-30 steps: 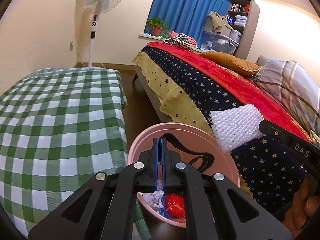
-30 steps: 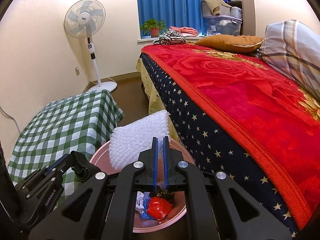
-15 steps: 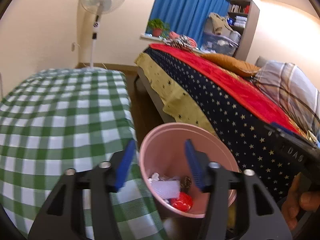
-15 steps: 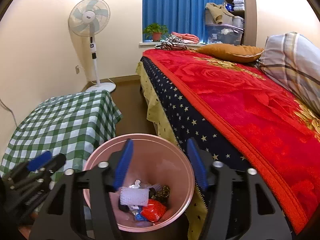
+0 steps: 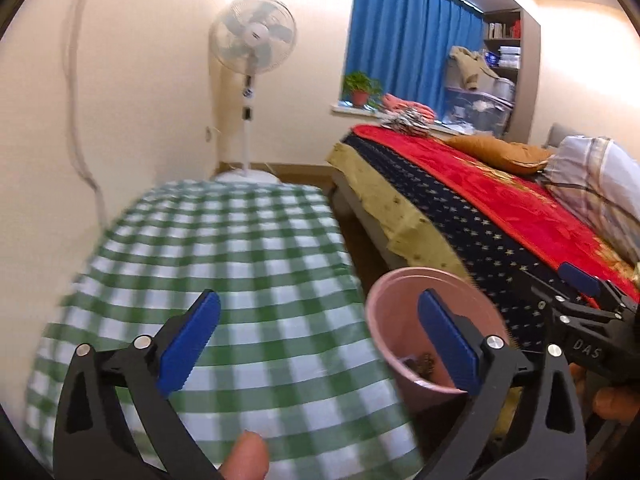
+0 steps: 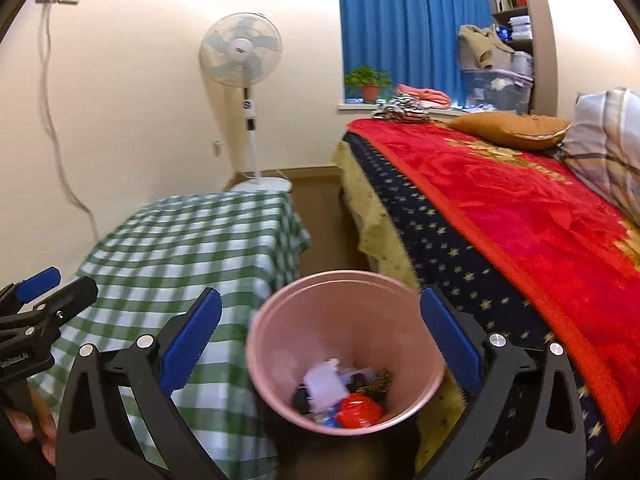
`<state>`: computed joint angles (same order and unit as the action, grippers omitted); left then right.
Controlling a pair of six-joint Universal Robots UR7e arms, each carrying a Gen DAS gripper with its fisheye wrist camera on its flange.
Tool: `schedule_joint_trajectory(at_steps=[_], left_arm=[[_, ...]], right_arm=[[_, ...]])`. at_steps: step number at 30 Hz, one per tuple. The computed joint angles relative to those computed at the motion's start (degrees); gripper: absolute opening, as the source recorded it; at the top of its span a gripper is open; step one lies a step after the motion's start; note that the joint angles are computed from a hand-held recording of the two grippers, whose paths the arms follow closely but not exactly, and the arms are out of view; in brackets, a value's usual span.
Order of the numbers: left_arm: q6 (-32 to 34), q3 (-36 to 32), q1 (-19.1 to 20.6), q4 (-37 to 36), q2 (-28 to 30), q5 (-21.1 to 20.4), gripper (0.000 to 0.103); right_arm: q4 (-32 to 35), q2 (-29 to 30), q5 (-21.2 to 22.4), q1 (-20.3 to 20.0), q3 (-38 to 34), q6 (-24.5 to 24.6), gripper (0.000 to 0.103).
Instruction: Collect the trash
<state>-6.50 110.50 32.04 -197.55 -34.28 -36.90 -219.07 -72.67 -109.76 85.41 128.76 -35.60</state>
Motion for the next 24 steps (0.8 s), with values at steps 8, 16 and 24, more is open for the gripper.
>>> schedule_joint_trajectory(at_steps=[8, 16, 24], left_arm=[[-8.54, 10.19, -2.51, -0.55, -4.76, 8.11, 0.095], [-16.56, 14.01, -2.20, 0.74, -4.73, 10.11, 0.095], [-19.38, 14.40, 0.24, 1.66, -4.14, 8.86, 0.095]], right_arm=[[-4.71, 2.82, -0.18, 2.39, 5.94, 1.48, 0.098], [-6.93, 7.11, -2.73, 3.77, 5.78, -0.39, 0.098], [-8.24, 10.75, -4.96, 4.47, 3.35, -0.74, 0.098]])
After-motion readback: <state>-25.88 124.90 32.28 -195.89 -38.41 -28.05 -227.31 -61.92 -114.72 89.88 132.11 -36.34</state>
